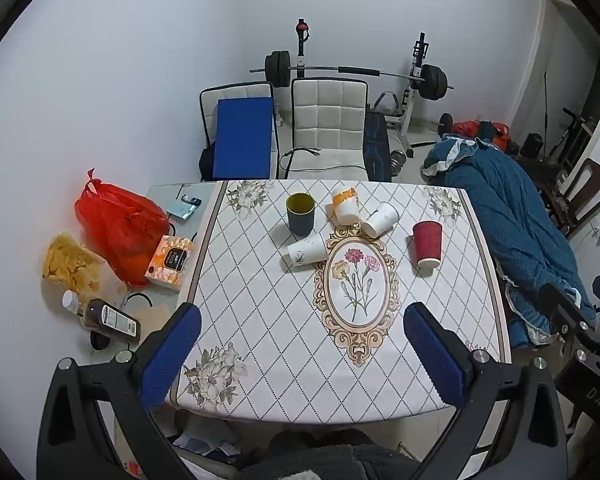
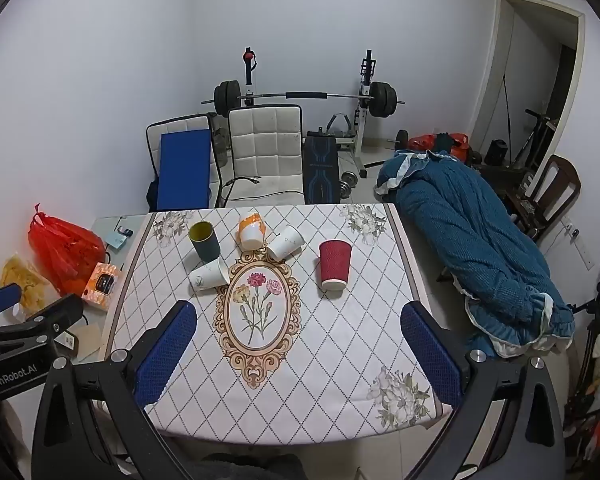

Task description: Flip cup upside down

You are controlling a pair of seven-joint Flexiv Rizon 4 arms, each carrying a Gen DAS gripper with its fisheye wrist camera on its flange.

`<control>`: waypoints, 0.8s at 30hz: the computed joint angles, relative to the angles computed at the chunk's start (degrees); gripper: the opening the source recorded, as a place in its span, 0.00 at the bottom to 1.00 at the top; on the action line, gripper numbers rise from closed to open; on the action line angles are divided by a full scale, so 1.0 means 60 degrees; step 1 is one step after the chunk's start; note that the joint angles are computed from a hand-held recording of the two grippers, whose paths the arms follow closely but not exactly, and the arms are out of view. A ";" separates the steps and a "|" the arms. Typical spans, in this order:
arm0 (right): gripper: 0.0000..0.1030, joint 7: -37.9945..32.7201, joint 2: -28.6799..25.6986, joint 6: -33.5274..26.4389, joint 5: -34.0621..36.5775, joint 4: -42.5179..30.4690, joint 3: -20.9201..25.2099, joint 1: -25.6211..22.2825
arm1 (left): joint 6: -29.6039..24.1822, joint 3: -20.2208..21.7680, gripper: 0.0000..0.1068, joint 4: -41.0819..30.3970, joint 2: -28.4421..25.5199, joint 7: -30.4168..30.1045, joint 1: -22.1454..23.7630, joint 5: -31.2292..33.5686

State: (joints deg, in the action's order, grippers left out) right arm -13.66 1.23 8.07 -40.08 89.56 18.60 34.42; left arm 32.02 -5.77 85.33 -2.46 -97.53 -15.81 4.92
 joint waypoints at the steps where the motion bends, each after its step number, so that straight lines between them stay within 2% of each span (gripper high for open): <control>1: 1.00 -0.0015 -0.0003 -0.0004 0.0015 -0.0008 -0.0001 0.0000 | -0.0004 -0.0001 0.96 -0.0004 -0.0006 0.0017 0.0003 -0.0009; 24: 1.00 0.0049 -0.0020 -0.0010 0.0019 -0.0052 0.0009 0.0030 | 0.0105 0.0000 0.96 0.0023 0.0029 0.0024 0.0003 0.0015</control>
